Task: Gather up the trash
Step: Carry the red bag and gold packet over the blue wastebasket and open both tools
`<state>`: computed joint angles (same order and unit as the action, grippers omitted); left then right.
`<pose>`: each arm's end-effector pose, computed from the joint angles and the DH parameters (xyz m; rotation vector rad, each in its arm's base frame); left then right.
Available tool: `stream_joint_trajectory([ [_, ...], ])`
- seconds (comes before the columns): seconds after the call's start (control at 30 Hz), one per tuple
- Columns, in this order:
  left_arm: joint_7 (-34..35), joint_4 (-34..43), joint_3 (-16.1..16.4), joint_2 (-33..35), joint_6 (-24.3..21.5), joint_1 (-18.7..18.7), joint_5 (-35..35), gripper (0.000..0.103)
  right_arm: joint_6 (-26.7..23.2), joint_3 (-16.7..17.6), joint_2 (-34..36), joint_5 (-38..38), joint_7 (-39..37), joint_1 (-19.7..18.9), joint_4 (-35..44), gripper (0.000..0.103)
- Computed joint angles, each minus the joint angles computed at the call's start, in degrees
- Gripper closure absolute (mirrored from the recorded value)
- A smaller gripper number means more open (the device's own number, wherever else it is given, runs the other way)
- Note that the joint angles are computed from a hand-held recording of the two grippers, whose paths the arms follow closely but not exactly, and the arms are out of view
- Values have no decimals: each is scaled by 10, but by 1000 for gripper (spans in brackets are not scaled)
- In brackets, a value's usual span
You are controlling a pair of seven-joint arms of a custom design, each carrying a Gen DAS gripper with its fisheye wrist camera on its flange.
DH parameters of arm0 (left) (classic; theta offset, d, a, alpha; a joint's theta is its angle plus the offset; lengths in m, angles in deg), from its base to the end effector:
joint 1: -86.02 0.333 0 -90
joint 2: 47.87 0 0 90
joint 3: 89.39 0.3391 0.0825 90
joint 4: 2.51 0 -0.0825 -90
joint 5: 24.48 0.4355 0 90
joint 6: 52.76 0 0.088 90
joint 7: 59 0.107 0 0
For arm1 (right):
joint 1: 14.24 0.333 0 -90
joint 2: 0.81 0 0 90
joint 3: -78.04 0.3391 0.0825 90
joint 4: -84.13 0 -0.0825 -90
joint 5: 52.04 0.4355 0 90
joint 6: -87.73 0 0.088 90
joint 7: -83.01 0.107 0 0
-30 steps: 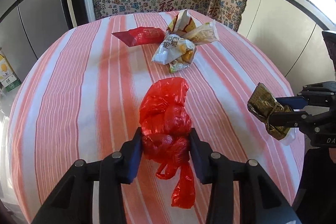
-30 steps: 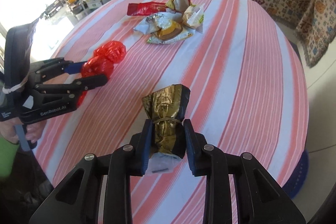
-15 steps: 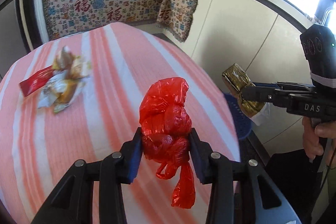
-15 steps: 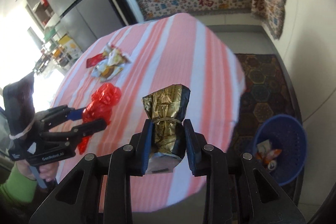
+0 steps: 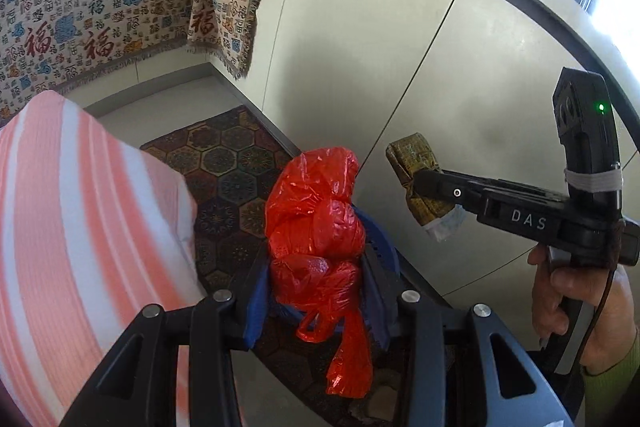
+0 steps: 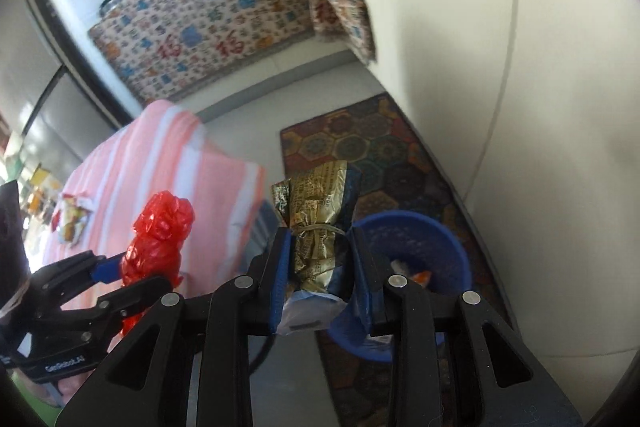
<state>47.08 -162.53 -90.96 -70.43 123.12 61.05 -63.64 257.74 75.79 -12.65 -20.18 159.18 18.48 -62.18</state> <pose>0.4016 -0.1435 0.3719 -1.8869 2.0433 -0.9490 0.4547 0.2258 0.3920 -1.9750 1.5296 -0.1822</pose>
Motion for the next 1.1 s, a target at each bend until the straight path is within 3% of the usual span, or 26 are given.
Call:
stream_joint_trajectory([
  [0.13,54,61,43,90,19,-63,-68,61,15,-15,27,19,-24,-9,2,74],
  [0.23,98,100,47,143,14,-77,-126,61,17,-27,45,83,-76,-9,11,74],
  [0.4,95,150,8,209,6,-42,-124,61,-1,-21,75,178,-143,-31,36,74],
  [0.63,99,185,-47,261,14,2,-135,60,-22,12,83,229,-177,-84,41,72],
  [0.77,107,201,-76,287,18,29,-127,53,-23,36,91,246,-182,-107,49,69],
  [0.93,11,205,-67,309,20,27,-23,51,-22,50,92,241,-180,-122,49,60],
  [1.03,41,196,-114,299,25,69,-60,51,-14,54,90,238,-175,-122,47,52],
  [1.1,31,179,-125,284,29,80,-48,51,-5,56,88,229,-169,-121,44,46],
])
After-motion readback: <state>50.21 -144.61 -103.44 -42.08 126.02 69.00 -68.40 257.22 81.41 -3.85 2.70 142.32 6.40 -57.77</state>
